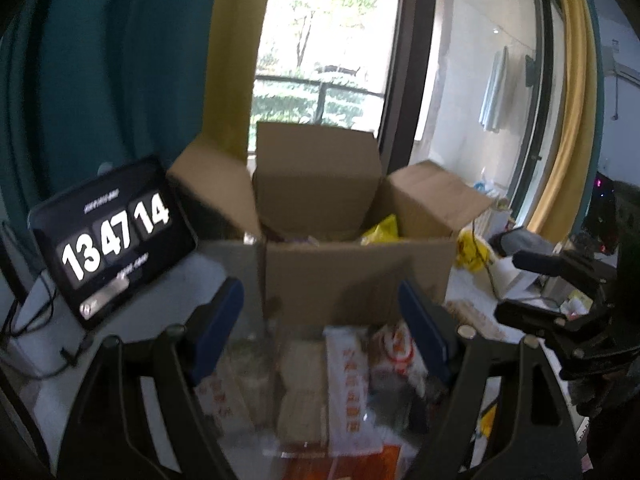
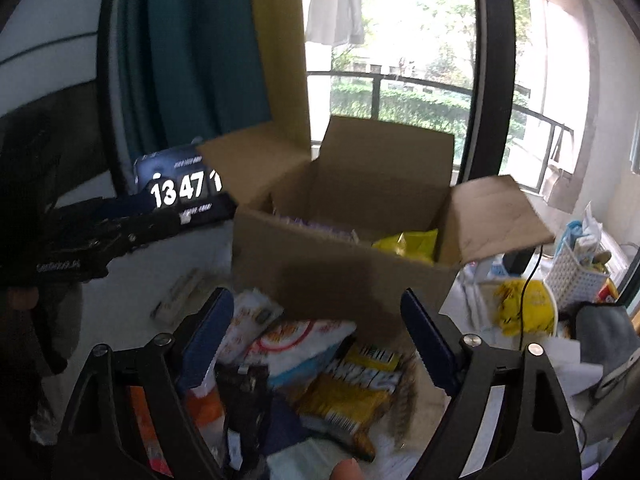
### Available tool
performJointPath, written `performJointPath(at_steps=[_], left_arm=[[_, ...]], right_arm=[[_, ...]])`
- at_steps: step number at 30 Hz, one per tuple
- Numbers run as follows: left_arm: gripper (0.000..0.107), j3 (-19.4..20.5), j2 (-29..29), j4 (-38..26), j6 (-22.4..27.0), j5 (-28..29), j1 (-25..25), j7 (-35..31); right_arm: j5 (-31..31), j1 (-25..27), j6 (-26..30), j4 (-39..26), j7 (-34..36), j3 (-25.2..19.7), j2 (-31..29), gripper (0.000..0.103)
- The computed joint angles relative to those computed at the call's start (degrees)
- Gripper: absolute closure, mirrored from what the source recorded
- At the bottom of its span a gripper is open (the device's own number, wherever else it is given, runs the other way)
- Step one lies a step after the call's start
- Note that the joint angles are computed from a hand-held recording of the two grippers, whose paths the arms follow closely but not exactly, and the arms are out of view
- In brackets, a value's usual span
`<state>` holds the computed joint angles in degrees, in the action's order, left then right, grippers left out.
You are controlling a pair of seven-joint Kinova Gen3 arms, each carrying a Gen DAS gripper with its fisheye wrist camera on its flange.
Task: Organize snacks
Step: 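Grasp the orange bag with the left tool while the right tool grasps the black bag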
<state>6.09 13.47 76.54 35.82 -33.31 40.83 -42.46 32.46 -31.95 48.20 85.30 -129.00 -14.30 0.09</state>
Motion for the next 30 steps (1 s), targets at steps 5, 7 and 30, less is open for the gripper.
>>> performJointPath(at_steps=[5, 7, 30], left_arm=[[0.026, 0.8, -1.1, 4.2, 1.5, 2.3, -0.5, 1.3], [0.026, 1.5, -1.3, 5.7, 2.2, 3.9, -1.2, 0.9], [0.026, 6.0, -1.6, 13.8, 8.3, 19.5, -3.8, -8.1]], right_arm=[[-4.7, 0.1, -1.3, 2.5, 1.5, -0.1, 0.0, 0.021], [-7.3, 0.1, -1.0, 2.7, 3.2, 0.0, 0.5, 0.023], [-22.2, 0.6, 1.3, 5.9, 11.9, 1.5, 3.0, 0.054]])
